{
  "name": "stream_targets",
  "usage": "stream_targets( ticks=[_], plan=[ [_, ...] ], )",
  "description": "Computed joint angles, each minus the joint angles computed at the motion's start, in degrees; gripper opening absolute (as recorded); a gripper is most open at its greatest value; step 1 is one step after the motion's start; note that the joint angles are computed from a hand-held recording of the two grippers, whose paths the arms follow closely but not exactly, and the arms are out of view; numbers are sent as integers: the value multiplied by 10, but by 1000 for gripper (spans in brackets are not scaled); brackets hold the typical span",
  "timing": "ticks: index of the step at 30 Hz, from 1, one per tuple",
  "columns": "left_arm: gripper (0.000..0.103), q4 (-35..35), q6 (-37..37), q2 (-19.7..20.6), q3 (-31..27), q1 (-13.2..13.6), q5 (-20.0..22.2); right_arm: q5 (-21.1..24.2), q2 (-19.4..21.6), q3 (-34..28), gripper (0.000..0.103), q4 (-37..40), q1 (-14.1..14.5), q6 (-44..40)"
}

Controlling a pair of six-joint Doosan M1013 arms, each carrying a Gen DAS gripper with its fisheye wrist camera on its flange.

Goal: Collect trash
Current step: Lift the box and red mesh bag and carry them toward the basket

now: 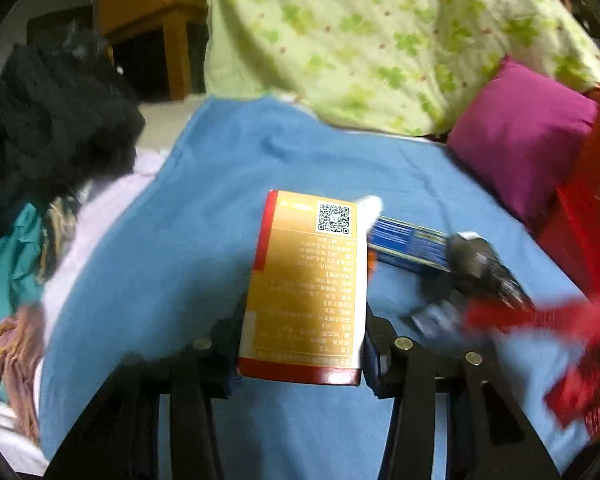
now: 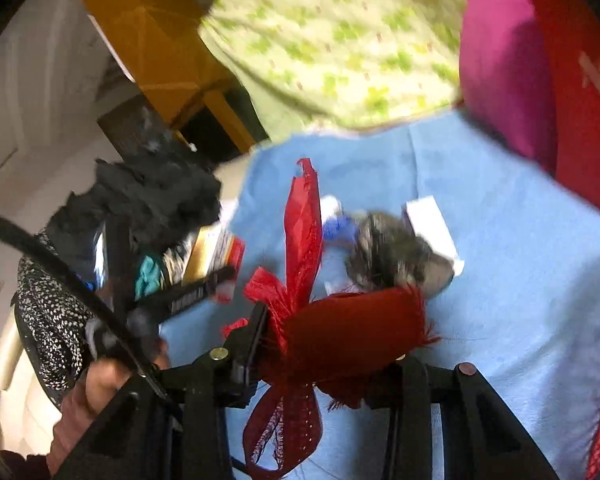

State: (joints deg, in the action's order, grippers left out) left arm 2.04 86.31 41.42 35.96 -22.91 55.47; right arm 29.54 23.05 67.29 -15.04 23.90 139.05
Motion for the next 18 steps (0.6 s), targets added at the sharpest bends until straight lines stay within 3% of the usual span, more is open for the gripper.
stream_targets(
  ticks=[4,10,18],
  plan=[
    [49,11,36,-51,68,-16,-44,-15,-28,31,40,-99,18,101],
    [49,45,38,-123,150,-36,-126,34,-64,43,40,-218,45,185],
    [49,88,23,-180,199,-47,-178,81,-90,37,40,-299,76,228]
  ],
)
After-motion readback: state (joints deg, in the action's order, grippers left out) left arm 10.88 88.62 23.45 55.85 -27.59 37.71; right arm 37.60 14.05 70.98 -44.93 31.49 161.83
